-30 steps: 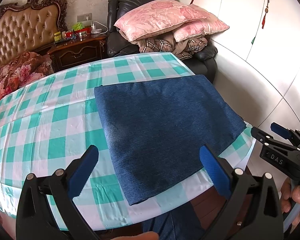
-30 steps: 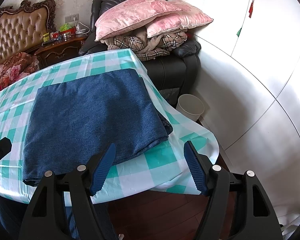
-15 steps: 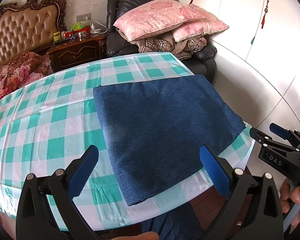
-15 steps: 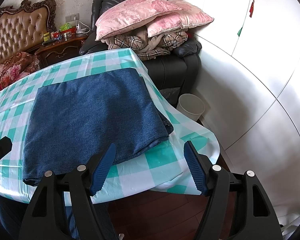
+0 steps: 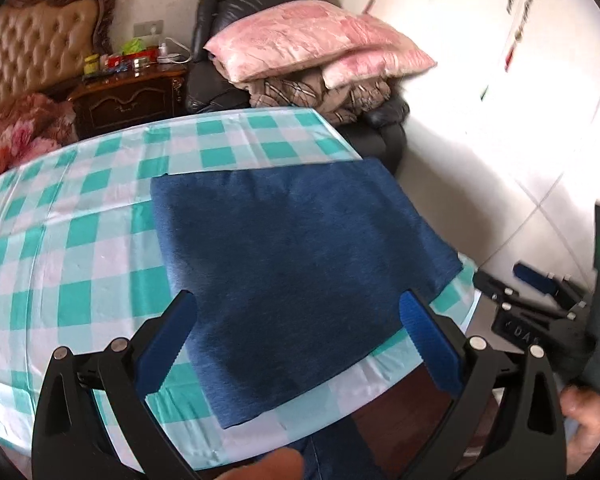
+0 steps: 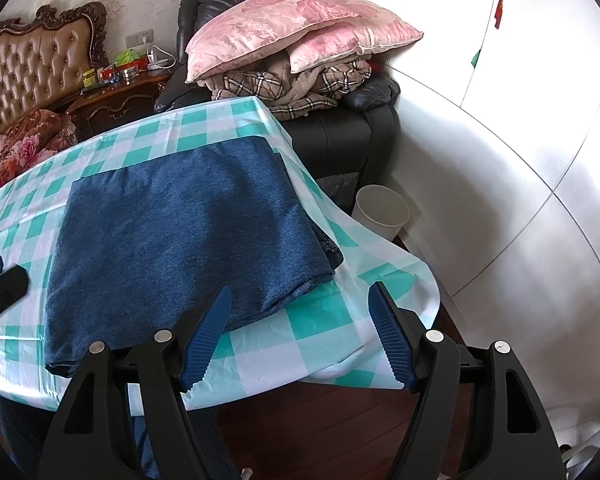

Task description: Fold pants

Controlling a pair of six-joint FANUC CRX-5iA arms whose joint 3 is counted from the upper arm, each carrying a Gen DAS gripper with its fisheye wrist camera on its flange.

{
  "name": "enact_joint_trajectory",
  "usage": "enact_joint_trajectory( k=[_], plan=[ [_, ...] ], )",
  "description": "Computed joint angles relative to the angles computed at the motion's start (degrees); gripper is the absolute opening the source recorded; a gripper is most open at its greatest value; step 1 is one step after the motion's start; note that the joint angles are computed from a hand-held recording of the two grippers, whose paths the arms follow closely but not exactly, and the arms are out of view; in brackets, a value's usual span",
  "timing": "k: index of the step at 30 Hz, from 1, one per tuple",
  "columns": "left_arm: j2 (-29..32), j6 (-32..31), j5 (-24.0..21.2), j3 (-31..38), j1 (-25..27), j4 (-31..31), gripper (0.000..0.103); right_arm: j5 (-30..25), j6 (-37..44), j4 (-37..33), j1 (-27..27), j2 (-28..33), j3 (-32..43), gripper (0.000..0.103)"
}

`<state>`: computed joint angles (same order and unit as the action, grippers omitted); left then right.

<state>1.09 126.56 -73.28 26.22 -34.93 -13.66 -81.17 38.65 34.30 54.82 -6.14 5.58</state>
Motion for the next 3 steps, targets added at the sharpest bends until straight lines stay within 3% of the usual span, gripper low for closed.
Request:
enact_joint_trajectory(
  k=[2,3],
  plan=[
    [-3.6,2.9,0.9,-3.4,0.7,-1.8,0.101,1.4,-1.0,0.0,0.0,-0.5,-0.9,0.076],
    [-6.4,6.7,-0.9,-5.2,0.4,-5.9,0.101,2.2,-1.4,0.0,-0.2,-0.7,-1.2,0.080]
  ],
)
